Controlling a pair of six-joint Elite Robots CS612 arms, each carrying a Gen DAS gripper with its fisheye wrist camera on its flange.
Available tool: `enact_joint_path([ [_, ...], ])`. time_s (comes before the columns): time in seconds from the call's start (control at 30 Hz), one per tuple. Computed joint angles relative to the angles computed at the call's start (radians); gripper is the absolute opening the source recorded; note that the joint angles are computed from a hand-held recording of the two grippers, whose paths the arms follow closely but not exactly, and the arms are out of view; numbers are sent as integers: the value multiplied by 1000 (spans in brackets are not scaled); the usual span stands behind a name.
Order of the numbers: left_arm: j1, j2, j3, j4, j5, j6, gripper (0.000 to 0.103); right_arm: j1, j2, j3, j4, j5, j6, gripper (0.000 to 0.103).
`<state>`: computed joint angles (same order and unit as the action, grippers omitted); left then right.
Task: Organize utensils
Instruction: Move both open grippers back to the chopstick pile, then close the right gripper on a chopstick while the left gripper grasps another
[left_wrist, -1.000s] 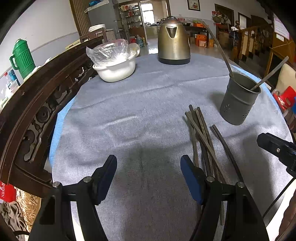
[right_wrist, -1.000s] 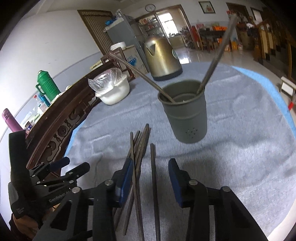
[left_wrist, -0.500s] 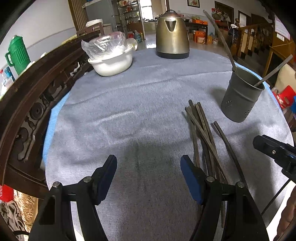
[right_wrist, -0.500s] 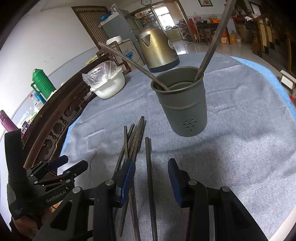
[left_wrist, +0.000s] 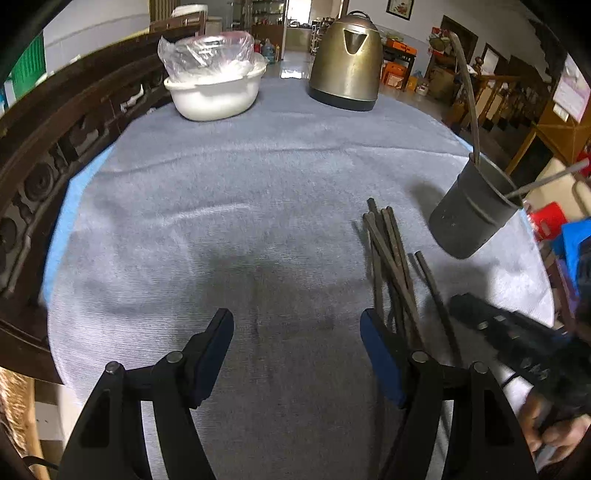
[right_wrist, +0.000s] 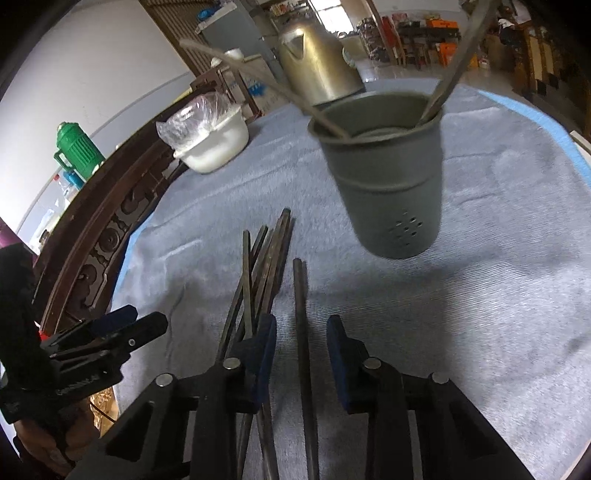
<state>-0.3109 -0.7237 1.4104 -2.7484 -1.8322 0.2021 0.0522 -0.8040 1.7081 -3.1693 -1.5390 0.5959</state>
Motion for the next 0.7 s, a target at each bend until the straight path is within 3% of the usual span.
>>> enact_joint_path([
  [0.17,8,15,-45,67,-74,-13,72,2,19,-37,85,2,-18,21],
  [0.3,5,29,-83,129,-129,-5,58,5,18,-37,100,-17,-36,8],
  [0.4,-5,42,-108,166,-142,-2,54,2,10,-23,99,-30,-19,8],
  [0.7,-22,116,-243,305,-186,-49,54,-22,-23,41,70,-20,36,8],
])
